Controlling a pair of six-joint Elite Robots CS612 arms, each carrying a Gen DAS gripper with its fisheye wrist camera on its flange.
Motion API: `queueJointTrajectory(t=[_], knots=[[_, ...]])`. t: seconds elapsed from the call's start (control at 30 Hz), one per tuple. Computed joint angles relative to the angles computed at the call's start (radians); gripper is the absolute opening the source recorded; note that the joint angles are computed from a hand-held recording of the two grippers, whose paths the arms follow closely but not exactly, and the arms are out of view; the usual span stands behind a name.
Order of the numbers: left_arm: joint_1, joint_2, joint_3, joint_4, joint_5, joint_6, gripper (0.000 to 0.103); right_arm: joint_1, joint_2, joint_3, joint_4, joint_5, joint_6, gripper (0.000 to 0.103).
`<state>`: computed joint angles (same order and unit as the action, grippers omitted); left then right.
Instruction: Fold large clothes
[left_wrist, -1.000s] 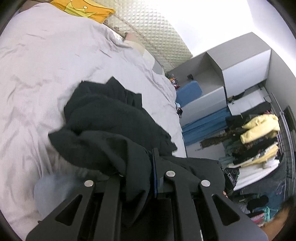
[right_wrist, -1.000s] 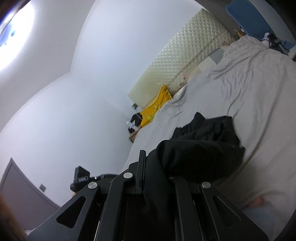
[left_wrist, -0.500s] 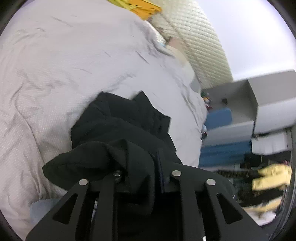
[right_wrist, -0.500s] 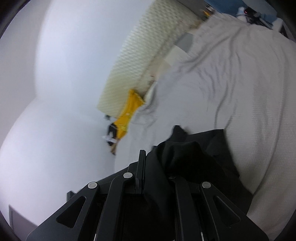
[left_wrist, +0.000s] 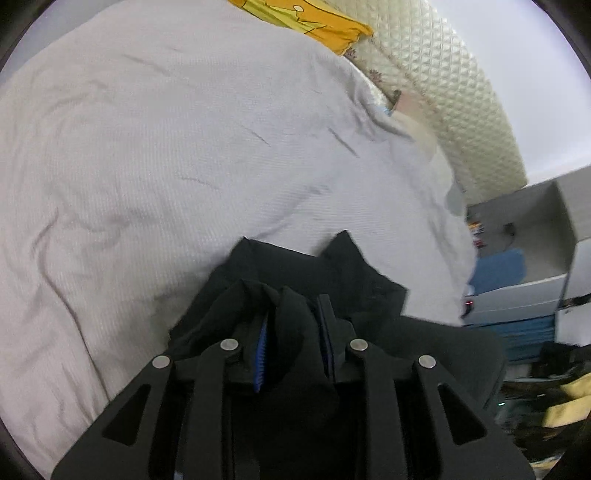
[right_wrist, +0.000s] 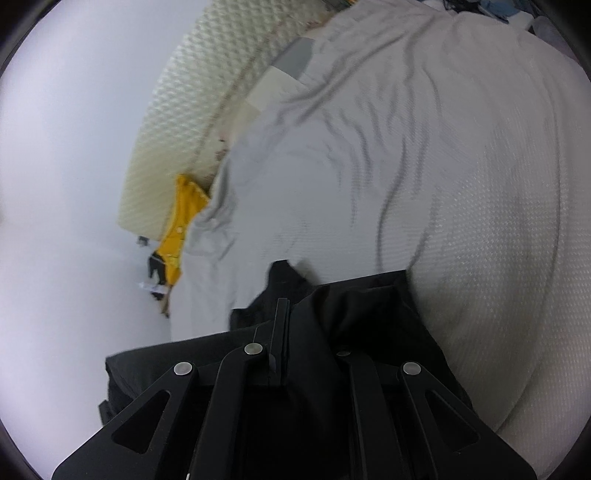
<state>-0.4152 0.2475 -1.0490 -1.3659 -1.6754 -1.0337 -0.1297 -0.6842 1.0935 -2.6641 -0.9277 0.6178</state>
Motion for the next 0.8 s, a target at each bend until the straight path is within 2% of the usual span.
queueJointTrajectory(t=[0.23, 0.37, 0.6, 0.67, 0.73, 0.77, 0.8], knots=[[-0.003, -0.030, 0.115, -0.012, 0.037, 0.046, 0.025, 0.006, 0.077, -0.078, 0.078, -0.014, 0.000, 0.004], [-0.002, -0.039, 0.162, -0.022, 0.036, 0.063, 0.025, 0.005, 0.102, -0.097, 0.093, -0.006, -0.004, 0.002], [0.002, -0.047, 0.181, -0.009, 0.019, 0.069, 0.025, -0.004, 0.122, -0.109, 0.094, 0.057, 0.013, 0.002], [0.004, -0.045, 0.168, 0.001, 0.014, 0.073, 0.025, -0.012, 0.123, -0.099, 0.068, 0.104, 0.026, 0.008], [0.011, -0.037, 0.145, 0.005, -0.009, 0.076, 0.027, -0.018, 0.121, -0.090, 0.054, 0.144, 0.033, 0.012], [0.014, -0.032, 0.130, 0.004, -0.022, 0.075, 0.032, -0.021, 0.116, -0.081, 0.052, 0.161, 0.027, 0.015], [0.017, -0.027, 0.115, 0.003, -0.030, 0.073, 0.043, -0.024, 0.106, -0.069, 0.057, 0.173, 0.009, 0.017]])
